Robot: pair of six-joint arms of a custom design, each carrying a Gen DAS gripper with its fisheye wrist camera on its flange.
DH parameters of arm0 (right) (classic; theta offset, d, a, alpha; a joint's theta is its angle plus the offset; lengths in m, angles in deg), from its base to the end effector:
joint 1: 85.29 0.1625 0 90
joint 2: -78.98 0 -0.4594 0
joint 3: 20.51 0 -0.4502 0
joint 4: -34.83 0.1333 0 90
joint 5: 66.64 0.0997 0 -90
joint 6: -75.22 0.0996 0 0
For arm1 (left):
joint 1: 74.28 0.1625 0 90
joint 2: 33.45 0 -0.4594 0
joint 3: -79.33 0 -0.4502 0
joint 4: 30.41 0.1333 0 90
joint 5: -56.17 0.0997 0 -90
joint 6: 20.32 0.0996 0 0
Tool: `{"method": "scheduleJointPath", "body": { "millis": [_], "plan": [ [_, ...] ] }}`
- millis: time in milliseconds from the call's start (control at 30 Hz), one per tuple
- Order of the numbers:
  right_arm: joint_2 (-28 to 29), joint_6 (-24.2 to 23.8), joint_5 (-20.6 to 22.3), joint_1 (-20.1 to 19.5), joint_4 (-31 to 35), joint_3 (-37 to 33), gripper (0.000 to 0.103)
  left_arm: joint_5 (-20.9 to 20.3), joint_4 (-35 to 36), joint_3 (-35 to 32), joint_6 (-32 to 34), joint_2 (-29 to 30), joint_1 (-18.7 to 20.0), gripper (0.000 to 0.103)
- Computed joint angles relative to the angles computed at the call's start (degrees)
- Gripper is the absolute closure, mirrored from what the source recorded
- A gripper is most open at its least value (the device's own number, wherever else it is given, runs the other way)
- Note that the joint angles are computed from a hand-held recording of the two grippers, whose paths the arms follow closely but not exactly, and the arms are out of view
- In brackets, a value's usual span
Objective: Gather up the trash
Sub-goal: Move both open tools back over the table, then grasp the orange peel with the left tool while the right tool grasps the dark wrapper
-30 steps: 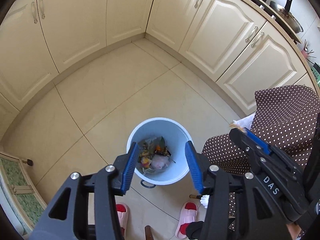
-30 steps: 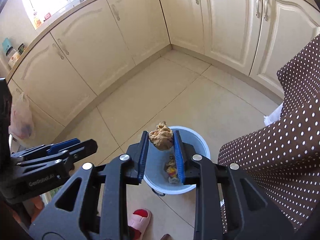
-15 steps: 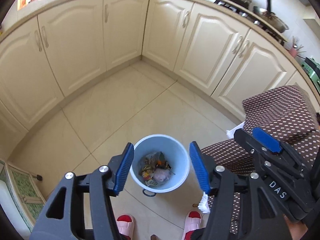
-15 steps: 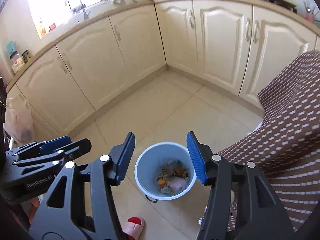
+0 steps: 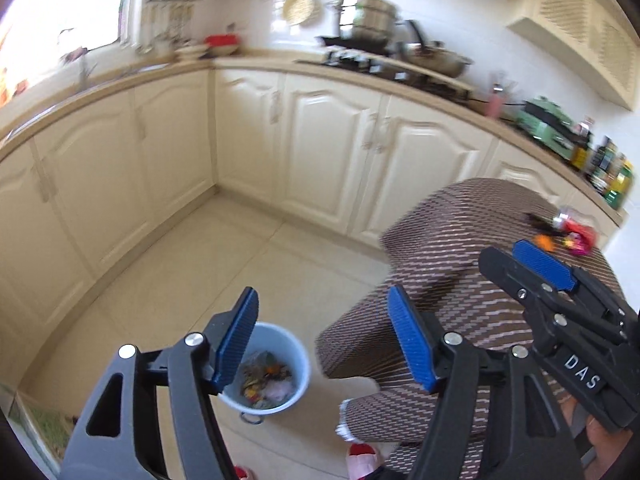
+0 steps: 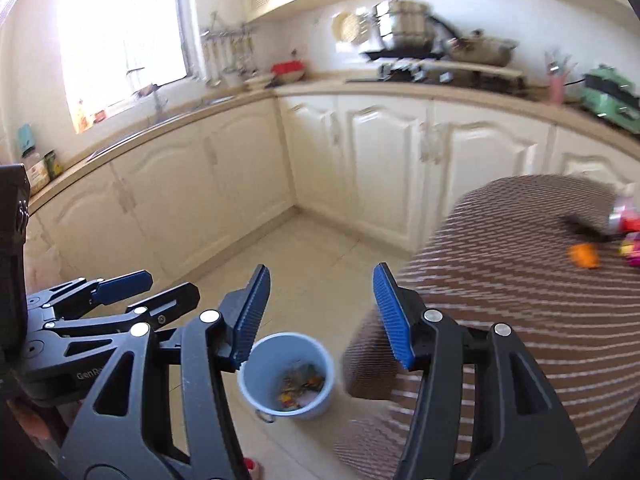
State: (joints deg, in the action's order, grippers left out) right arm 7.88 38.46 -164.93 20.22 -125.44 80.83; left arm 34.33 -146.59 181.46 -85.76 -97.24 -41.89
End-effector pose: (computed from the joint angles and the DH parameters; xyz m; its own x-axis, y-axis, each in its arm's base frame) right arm 0.2958 -0.6210 0.3591 -0.6612 -0.5820 0.4734 -0.7495 0.4862 -0.4492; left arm -0.4243 -0.5365 0.2382 -0.7650 -0.3022 -0.5687 0.3120 0.5986 -0.7378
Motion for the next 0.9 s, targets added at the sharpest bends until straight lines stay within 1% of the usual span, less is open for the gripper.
{"method": "scheduleJointPath", "body": {
  "millis": [67, 133, 167, 300, 433, 533, 600, 667, 767, 900],
  "plan": [
    [-1.89, -0.33, -0.71, -1.01, -0.31, -0.22, 0.047, -1.2, -5.96, -2.42, 6.74, 3.43, -0.35, 0.036],
    [-3.42, -0.85, -2.01, -2.18, -0.64, -0.85, 0.047, -3.26, -11.95, -4.8, 13.32, 6.76, -0.23, 0.036],
    [-3.98, -1.07, -2.43, -2.74, -0.67, -1.21, 0.047, -4.95, -14.75, -6.85, 17.09, 9.03, -0.03, 0.036],
    [-5.4, -3.2, -5.56, -5.41, -1.02, -3.9, 0.045, -9.66, -19.57, -13.89, 26.3, 16.03, 0.75, 0.036],
    [-4.74, -5.13, -9.37, -8.61, -0.31, -8.67, 0.043, -13.49, -20.25, -22.21, 33.26, 22.7, 2.07, 0.036],
    [-3.43, -5.8, -11.5, -10.37, 0.05, -11.73, 0.043, -15.59, -18.28, -29.93, 36.64, 28.26, 3.32, 0.036],
    [-2.81, -6.09, -12.07, -11.36, 1.25, -13.57, 0.043, -16.65, -15.49, -35.32, 38.02, 31.84, 4.13, 0.036],
    [-1.27, -7.29, -13.37, -11.98, 1.91, -15.94, 0.043, -16.73, -13.29, -40.05, 40.14, 35.1, 4.73, 0.036],
    [0.56, -8.32, -14.16, -12.48, 2.74, -18.3, 0.043, -16.78, -8.53, -47.92, 41.08, 39.96, 5.72, 0.036],
    [2.53, -8.49, -13.8, -13.2, 4.58, -21.32, 0.044, -16.02, -3.18, -56.12, 41.77, 44.87, 6.7, 0.036]
  ]
}}
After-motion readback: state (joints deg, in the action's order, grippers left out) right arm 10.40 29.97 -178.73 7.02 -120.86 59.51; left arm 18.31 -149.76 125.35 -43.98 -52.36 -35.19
